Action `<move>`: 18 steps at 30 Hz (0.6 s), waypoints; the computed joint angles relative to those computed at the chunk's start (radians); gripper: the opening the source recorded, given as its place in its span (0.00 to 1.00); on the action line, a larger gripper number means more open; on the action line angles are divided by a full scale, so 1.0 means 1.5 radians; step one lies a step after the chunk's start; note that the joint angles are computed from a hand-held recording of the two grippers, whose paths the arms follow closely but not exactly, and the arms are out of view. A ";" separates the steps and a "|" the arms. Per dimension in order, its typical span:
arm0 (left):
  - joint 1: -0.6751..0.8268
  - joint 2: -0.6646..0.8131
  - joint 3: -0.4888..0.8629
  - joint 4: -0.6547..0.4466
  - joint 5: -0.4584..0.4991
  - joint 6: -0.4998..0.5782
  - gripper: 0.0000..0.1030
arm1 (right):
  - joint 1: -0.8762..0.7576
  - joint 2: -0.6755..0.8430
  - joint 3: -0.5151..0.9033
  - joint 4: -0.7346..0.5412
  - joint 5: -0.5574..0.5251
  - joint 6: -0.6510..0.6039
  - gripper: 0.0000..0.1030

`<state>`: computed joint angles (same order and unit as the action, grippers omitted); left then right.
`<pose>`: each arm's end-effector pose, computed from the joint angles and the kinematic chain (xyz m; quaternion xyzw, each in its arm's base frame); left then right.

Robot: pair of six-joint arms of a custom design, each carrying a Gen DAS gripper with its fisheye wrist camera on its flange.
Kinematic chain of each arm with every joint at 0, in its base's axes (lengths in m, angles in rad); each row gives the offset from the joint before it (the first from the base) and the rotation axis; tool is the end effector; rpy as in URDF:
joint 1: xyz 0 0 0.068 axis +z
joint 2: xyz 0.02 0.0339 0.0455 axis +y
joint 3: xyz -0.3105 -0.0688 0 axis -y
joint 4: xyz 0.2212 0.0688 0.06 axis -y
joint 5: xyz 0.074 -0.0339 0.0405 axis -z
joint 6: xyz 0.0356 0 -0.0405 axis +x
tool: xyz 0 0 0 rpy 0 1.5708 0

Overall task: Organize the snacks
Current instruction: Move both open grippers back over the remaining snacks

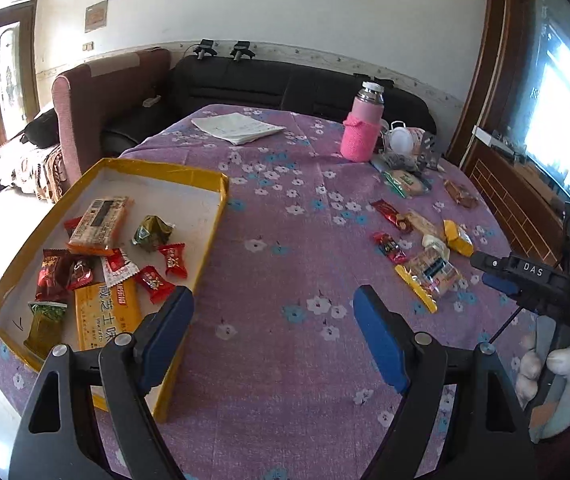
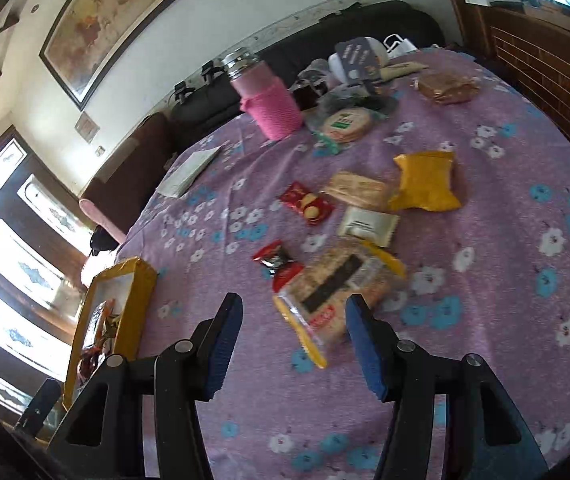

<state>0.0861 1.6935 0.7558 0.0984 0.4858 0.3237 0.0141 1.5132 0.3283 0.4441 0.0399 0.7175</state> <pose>0.3080 0.0099 0.2003 0.1928 0.8899 -0.1493 0.3856 0.2218 0.0017 0.1672 0.3227 0.8562 0.1271 0.3830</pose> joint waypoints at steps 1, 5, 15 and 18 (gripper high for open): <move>-0.007 -0.005 -0.008 0.002 -0.006 0.003 0.80 | -0.009 -0.005 -0.012 0.005 -0.003 -0.003 0.55; -0.023 -0.010 -0.019 -0.003 -0.027 0.014 0.80 | -0.043 0.017 -0.049 0.058 -0.026 -0.002 0.55; -0.024 0.000 -0.023 -0.009 -0.033 0.021 0.80 | -0.017 0.085 -0.045 0.106 -0.008 0.025 0.55; -0.011 0.009 -0.017 -0.016 -0.012 0.019 0.80 | -0.028 0.081 -0.036 0.090 -0.002 0.022 0.55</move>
